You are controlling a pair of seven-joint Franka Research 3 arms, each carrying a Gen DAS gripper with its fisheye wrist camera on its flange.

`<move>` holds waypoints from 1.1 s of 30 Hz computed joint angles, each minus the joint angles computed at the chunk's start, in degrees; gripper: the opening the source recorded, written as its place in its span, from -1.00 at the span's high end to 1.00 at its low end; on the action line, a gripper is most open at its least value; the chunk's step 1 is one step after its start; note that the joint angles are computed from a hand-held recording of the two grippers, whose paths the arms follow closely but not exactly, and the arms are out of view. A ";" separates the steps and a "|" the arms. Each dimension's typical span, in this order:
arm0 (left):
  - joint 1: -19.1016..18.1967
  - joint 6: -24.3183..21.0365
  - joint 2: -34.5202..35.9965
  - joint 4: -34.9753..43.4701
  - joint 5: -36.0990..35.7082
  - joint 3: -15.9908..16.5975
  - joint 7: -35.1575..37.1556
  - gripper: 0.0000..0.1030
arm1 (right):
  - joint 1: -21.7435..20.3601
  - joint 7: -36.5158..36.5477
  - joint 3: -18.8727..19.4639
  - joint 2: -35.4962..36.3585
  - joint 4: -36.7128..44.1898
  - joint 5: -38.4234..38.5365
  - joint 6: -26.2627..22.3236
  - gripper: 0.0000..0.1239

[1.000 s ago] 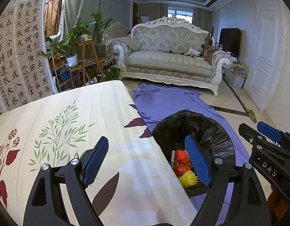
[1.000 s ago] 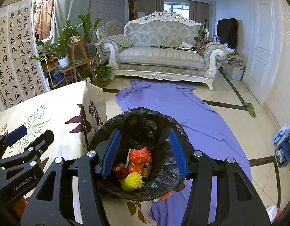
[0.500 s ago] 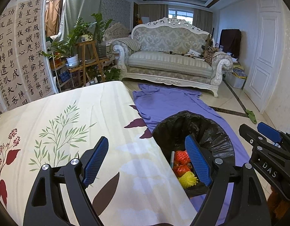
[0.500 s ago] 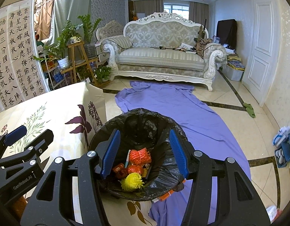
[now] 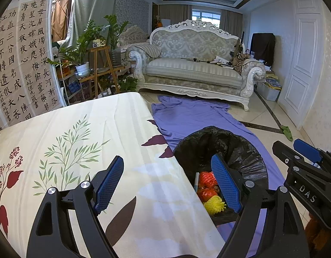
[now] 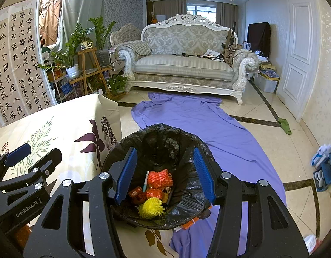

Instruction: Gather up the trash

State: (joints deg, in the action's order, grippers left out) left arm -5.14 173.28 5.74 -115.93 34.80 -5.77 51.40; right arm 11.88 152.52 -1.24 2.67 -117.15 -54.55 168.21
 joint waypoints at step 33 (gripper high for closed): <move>-0.76 0.91 0.68 0.75 1.32 0.39 -0.79 -0.62 | 0.23 -0.49 -0.01 -0.01 0.00 0.49 -0.30 0.14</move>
State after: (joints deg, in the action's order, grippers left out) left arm -5.90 174.19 6.42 -115.18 36.12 -5.38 50.61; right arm 12.10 152.03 -1.25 2.67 -117.14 -54.06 167.91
